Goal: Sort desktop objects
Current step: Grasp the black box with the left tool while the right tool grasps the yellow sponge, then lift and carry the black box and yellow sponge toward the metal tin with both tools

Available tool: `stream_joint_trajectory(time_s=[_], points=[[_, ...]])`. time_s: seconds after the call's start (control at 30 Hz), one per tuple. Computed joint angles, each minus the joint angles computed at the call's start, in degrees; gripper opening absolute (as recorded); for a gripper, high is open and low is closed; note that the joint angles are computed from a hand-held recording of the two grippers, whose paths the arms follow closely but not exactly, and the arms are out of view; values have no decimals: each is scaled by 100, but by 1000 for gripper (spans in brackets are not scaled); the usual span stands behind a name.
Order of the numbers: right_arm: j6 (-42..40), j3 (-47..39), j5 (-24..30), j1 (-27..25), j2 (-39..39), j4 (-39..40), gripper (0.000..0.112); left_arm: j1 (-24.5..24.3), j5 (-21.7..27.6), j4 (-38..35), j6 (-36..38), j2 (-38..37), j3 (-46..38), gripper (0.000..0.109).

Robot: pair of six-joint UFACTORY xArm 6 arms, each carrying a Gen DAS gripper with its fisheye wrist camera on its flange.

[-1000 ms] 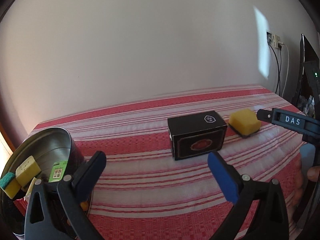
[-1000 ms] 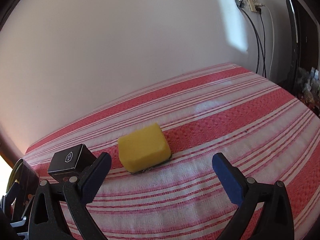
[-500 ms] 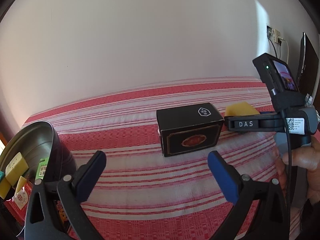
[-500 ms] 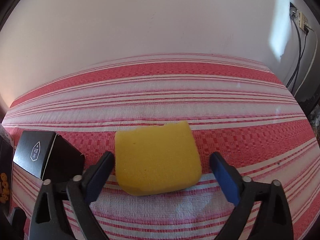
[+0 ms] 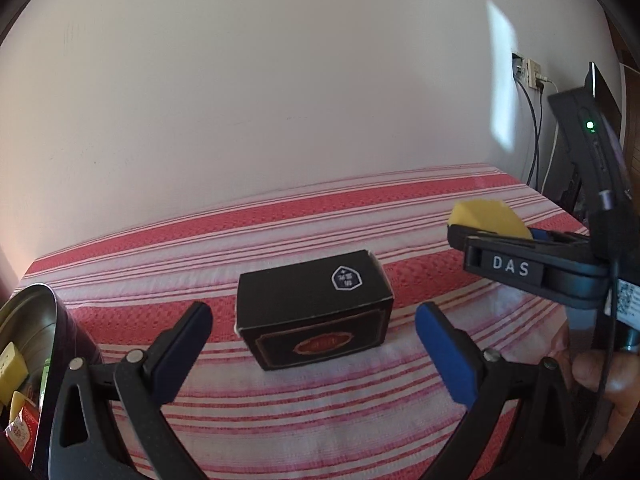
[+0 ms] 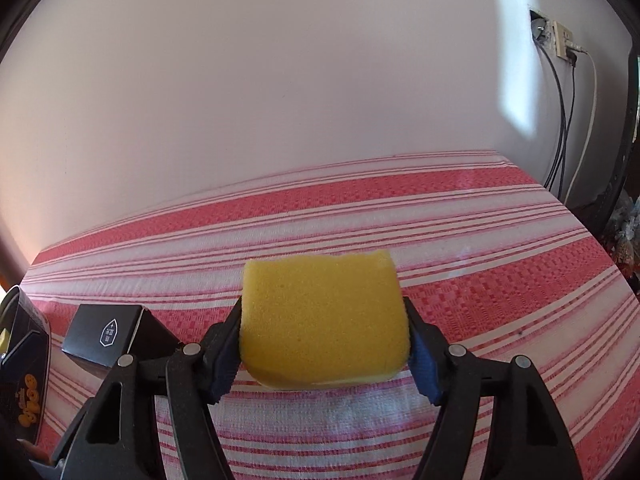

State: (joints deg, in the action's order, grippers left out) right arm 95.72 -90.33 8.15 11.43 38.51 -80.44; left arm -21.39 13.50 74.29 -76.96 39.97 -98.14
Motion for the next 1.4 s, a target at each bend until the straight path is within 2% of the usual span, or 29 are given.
stream_joint_trajectory(time_s=[0.07,0.2,0.3,0.4,0.5,0.6,0.7,0.8,0.9,1.23,1.4], points=[[435,49,-4,-38,-82,-420,72,-103,267,-259,228,210,-287,103],[325,-103,-67,-72,20,-195,72,-200,609,-1542,1324,701,-954,103],[51,-163,-109,-86,94,84,72,-261,996,-1849,1563,1004,-1461,103],[113,-97,-143,-46,48,35,73,-323,1374,-2024,1832,1209,-1817,103],[309,-101,-117,-40,41,-161,73,-238,1078,-1980,1628,1074,-1579,103],[98,-171,-207,-110,135,64,73,-53,625,-1930,1310,868,-1194,103],[15,-130,-227,-86,120,158,73,-5,719,-2158,1508,838,-1129,103],[-103,-155,-237,-84,149,227,72,76,485,-2203,1499,772,-972,103],[-119,-156,-248,-68,155,229,73,75,536,-2045,1411,699,-873,103],[-239,-254,-326,-127,255,316,73,226,112,-2205,1530,600,-655,103],[-147,-222,-286,-104,234,263,73,420,-461,-2392,1425,509,-387,102]])
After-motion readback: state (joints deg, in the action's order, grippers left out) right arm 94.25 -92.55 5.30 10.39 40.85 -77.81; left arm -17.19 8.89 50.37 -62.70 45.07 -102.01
